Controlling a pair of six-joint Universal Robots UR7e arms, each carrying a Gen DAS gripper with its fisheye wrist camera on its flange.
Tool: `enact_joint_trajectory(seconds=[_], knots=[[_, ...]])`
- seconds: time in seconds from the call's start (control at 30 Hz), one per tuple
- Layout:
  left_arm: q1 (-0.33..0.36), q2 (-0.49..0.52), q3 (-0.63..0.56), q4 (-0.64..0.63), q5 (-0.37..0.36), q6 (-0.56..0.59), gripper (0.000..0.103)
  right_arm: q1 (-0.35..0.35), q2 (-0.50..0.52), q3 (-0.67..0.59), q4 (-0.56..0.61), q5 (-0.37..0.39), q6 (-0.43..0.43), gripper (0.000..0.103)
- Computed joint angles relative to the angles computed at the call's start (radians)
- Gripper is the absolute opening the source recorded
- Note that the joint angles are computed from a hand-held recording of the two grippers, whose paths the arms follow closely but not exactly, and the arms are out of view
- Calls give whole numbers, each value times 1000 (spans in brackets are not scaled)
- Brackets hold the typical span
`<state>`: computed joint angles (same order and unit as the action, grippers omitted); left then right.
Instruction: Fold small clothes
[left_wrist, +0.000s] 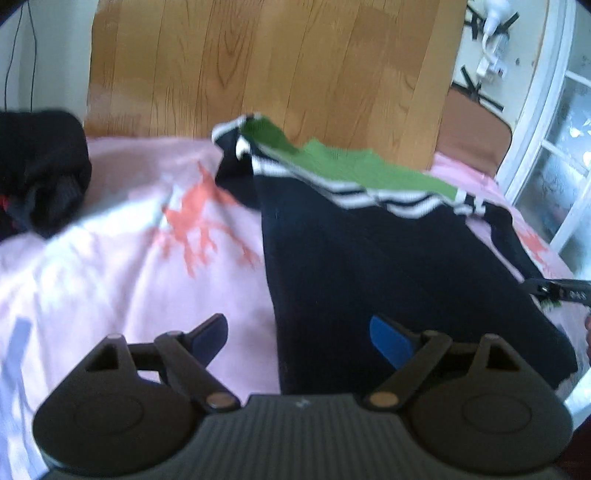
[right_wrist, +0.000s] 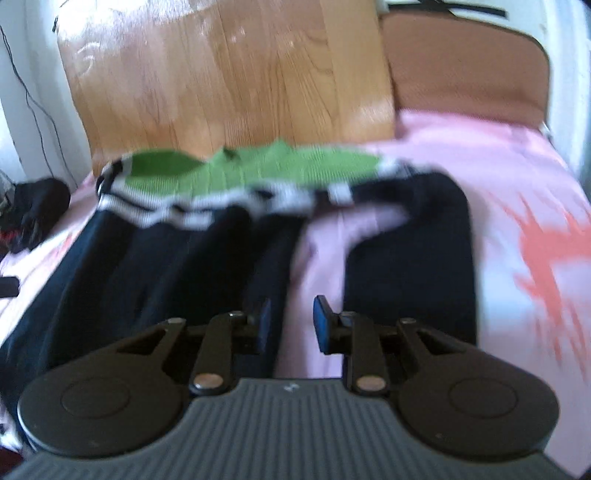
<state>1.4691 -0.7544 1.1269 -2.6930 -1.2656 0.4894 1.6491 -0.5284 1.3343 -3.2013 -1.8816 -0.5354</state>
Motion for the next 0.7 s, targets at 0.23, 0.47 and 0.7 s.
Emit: enact_joint_trajectory(seconds=[0.23,0.47,0.7], knots=[[-19,-18,85,-72,71,28,16,12,40,77,-185,12,-88,22],[-13,-80,134,-45,-40,10,11,25,-1,124,-333,-121,-147,7],[-8,-81,151,-83,-36,3,38,38,18,65,-282,-115,-217,11]])
